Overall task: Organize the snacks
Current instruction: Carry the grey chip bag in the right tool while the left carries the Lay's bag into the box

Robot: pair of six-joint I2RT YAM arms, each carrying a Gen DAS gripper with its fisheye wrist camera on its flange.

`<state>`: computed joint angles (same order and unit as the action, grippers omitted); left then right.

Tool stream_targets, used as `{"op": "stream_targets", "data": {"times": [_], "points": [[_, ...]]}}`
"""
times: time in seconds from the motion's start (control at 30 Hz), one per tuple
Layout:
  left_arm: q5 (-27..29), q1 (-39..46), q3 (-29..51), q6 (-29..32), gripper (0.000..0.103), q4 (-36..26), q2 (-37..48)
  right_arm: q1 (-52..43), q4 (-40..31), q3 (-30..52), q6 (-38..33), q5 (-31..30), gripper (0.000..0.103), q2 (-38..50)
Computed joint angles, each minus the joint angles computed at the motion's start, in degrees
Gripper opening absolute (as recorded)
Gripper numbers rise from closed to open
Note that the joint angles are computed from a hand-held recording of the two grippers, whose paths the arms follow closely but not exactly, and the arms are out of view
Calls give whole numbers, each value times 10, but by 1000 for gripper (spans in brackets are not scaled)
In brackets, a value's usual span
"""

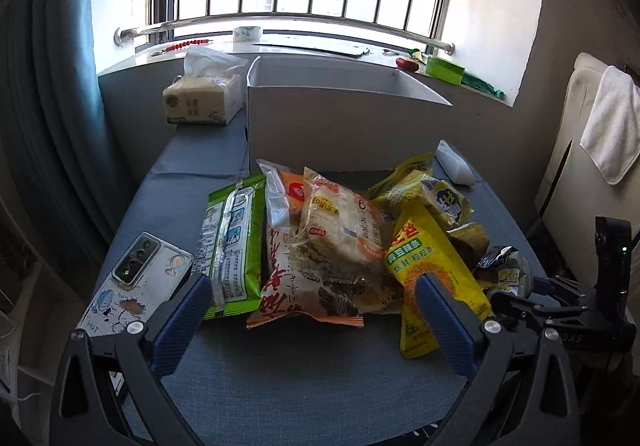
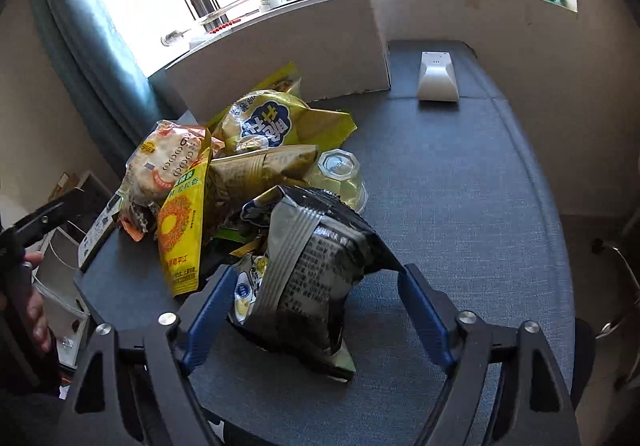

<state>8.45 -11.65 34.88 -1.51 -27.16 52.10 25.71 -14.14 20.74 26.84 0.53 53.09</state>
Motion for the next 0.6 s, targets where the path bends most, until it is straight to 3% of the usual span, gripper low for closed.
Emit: {"op": "stream_targets", "data": {"times": [0.03, 0.07, 0.13, 0.23, 0.43, 0.6], "points": [[-3, 1, 3, 9, 103, 6, 18, 3, 1, -1, -4, -3, 69, -6], [-10, -3, 8, 15, 103, 13, 36, 10, -8, 2, -5, 2, 43, -13], [-22, -15, 14, 31, 103, 32, 67, 34, -36, 13, 2, 52, 41, -22], [-67, -58, 33, 64, 103, 55, 115, 13, -53, 6, 4, 20, 40, -68], [-198, -147, 82, 136, 103, 78, 217, -10, -122, 12, 16, 24, 40, -174], [-265, -182, 112, 167, 103, 99, 288, -18, -159, 21, 19, 27, 40, -219]]}}
